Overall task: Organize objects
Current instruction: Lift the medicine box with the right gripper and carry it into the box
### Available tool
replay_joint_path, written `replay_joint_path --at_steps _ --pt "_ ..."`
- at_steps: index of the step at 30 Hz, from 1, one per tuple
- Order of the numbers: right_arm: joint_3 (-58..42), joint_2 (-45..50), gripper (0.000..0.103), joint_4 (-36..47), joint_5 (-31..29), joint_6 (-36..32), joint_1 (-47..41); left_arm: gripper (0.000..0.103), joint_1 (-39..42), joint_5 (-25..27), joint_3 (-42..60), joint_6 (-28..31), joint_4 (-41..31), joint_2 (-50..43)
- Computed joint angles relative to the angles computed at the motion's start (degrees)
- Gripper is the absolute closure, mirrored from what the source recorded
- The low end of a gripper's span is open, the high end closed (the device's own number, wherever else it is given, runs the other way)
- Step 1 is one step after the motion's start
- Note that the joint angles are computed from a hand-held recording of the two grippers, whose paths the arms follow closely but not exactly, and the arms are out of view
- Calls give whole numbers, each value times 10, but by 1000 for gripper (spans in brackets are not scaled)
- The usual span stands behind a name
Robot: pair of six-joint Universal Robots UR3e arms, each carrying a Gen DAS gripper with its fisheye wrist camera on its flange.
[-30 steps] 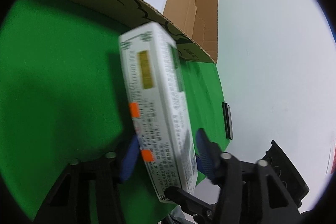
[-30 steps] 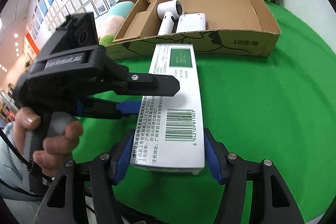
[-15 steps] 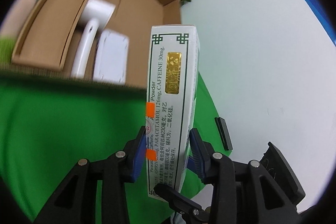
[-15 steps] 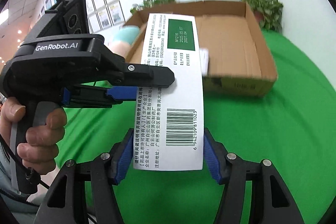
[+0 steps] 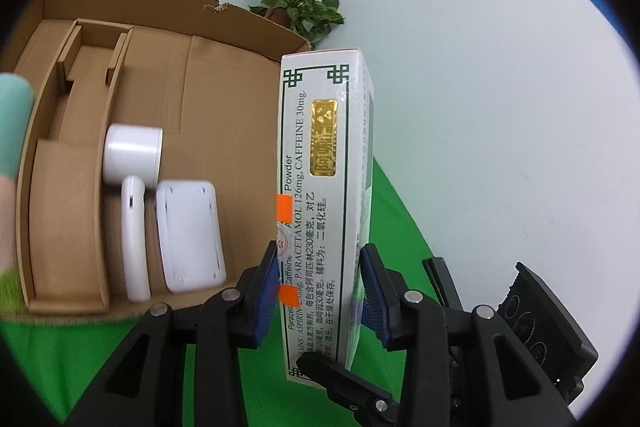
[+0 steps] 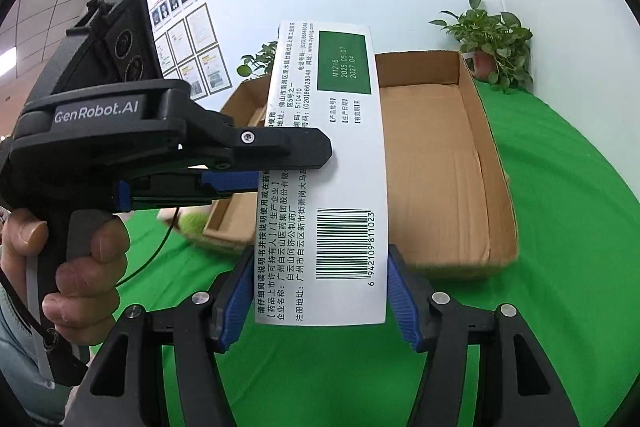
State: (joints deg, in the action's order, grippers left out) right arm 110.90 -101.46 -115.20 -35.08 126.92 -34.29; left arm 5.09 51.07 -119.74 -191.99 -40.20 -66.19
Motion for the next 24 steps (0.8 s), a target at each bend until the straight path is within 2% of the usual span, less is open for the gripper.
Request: replay_joint_path --at_steps 1,4,8,12,16,21,24 --pt "-37 39 45 -4 -3 20 13 65 -11 13 43 -4 -37 -7" --pt "-138 138 45 -20 -17 74 46 65 -43 51 117 -5 -22 -91" --pt "-228 221 44 -14 -46 111 71 65 -37 38 155 1 -8 -170" --pt "-272 275 45 -21 -77 132 91 65 -34 32 159 4 9 -213" --pt "-326 334 45 -7 -97 154 107 65 -46 58 151 -4 39 -243" --pt "-390 390 45 1 -127 186 126 64 -43 57 154 3 44 -273" --pt "-416 410 45 -20 -170 209 148 61 -44 64 150 6 47 -278"
